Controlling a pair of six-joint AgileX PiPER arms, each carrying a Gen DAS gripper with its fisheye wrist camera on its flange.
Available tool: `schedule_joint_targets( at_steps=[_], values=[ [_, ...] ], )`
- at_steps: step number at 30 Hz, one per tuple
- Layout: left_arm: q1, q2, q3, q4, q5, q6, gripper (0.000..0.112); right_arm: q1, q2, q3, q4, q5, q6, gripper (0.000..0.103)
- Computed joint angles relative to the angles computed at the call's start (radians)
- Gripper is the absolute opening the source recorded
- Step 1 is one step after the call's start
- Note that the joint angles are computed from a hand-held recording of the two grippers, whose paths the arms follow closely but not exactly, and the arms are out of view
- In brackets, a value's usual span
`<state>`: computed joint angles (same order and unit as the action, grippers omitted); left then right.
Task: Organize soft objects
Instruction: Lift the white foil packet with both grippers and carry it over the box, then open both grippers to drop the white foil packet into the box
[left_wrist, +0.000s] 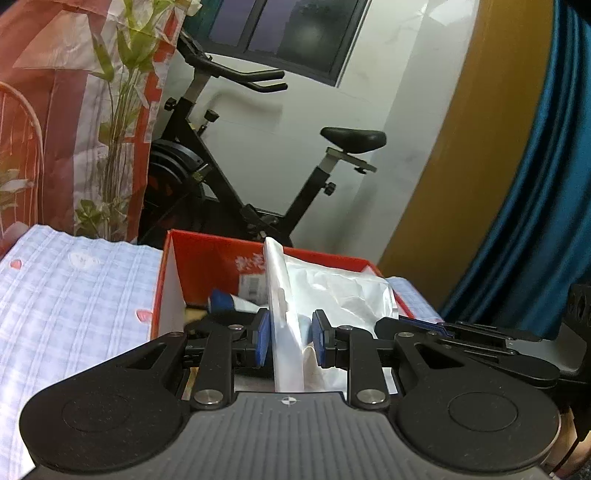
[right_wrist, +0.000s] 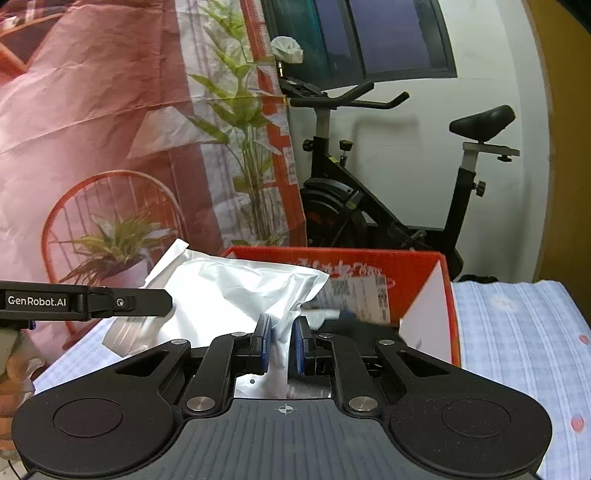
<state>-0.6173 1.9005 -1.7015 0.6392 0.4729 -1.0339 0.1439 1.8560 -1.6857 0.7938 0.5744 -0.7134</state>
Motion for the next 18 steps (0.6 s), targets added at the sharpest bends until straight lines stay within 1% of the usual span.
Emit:
schedule_joint_targets(
  at_steps=[5, 8, 10, 15, 16, 18],
  values=[
    [0.031, 0.092, -0.145, -0.106, 0.077, 0.147, 0.026, 0.024, 0.161, -0.242, -0.158, 0.058, 0.174, 0.012],
    [0.048, 0.136, -0.204, -0.169, 0.116, 0.215, 0.026, 0.037, 0.243, -0.358, -0.242, 0.093, 0.256, 0.012],
    [0.056, 0.152, -0.213, -0.203, 0.128, 0.248, 0.026, 0.044, 0.289, -0.419, -0.282, 0.122, 0.298, 0.012],
    [0.077, 0.200, -0.263, -0.299, 0.191, 0.322, 0.026, 0.057, 0.350, -0.470, -0.343, 0.169, 0.343, 0.012],
    [0.081, 0.212, -0.280, -0.322, 0.209, 0.343, 0.026, 0.061, 0.363, -0.484, -0.360, 0.180, 0.358, 0.012],
    [0.085, 0.242, -0.339, -0.376, 0.272, 0.392, 0.026, 0.067, 0.387, -0.519, -0.400, 0.217, 0.407, 0.012]
  ],
)
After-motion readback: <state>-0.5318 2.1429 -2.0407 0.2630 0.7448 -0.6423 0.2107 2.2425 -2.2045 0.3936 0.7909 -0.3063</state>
